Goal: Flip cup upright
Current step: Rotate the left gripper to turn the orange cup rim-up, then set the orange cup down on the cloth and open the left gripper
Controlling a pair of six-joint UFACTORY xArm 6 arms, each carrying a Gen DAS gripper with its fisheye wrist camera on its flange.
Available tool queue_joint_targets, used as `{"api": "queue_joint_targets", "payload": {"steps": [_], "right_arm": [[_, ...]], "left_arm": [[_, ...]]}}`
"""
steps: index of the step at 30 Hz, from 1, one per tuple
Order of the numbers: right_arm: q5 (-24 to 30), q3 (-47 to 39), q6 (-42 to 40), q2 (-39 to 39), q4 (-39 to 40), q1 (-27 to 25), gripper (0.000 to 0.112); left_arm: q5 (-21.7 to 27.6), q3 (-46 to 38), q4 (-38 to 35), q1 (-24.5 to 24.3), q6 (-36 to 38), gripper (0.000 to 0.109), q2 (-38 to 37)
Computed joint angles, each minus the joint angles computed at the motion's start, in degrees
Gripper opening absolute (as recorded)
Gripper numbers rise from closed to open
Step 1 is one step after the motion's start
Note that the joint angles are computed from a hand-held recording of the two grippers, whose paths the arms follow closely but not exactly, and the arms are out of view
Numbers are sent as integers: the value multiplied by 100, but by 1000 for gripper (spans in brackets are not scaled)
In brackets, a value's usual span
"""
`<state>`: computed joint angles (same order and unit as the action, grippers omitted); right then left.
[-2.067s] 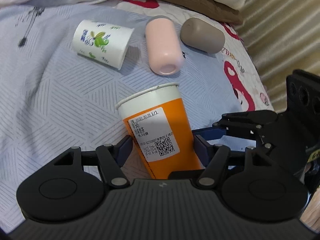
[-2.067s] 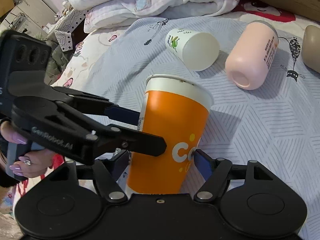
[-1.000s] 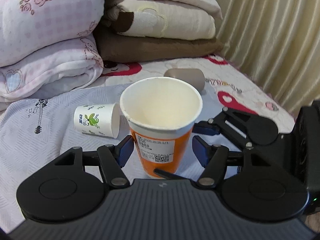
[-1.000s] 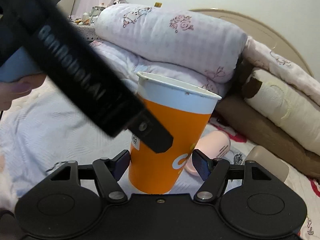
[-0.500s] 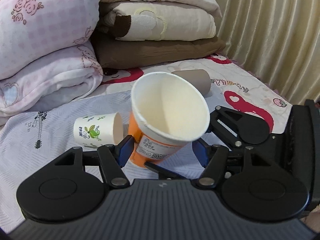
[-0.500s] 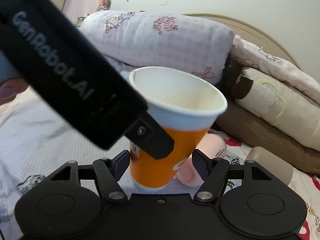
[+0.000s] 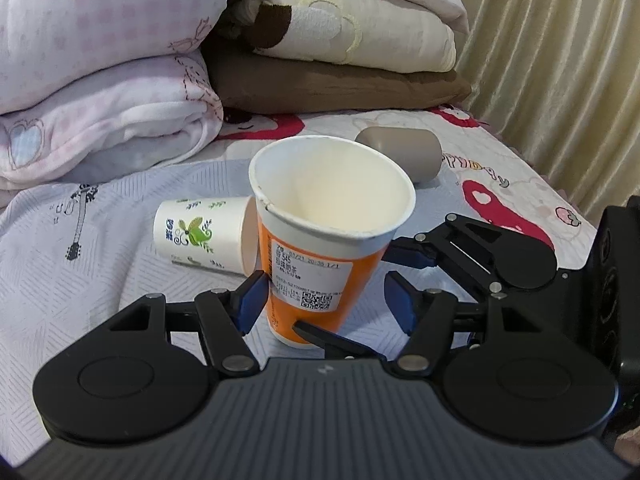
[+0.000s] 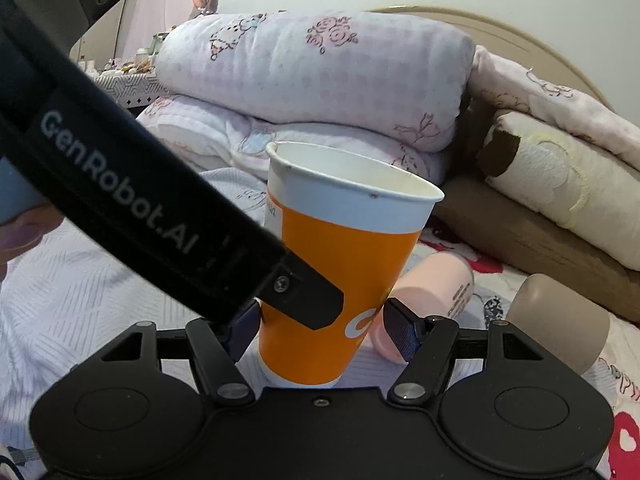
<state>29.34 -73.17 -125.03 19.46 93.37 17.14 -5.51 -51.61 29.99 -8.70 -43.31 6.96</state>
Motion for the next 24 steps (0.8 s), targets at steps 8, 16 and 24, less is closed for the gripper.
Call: {"api": "queue_joint_targets", "payload": {"steps": [8, 16, 24], "right_arm": [[-31, -4, -4, 22, -86, 7, 73], [5, 25, 730, -6, -717, -27, 72], [-54, 429, 1990, -394, -1813, -81, 74]], "left_arm": [[165, 10, -451, -102, 363, 63, 35], [470, 222, -489, -147, 174, 65, -188], [1571, 337, 1085, -315, -1648, 67, -837]]}}
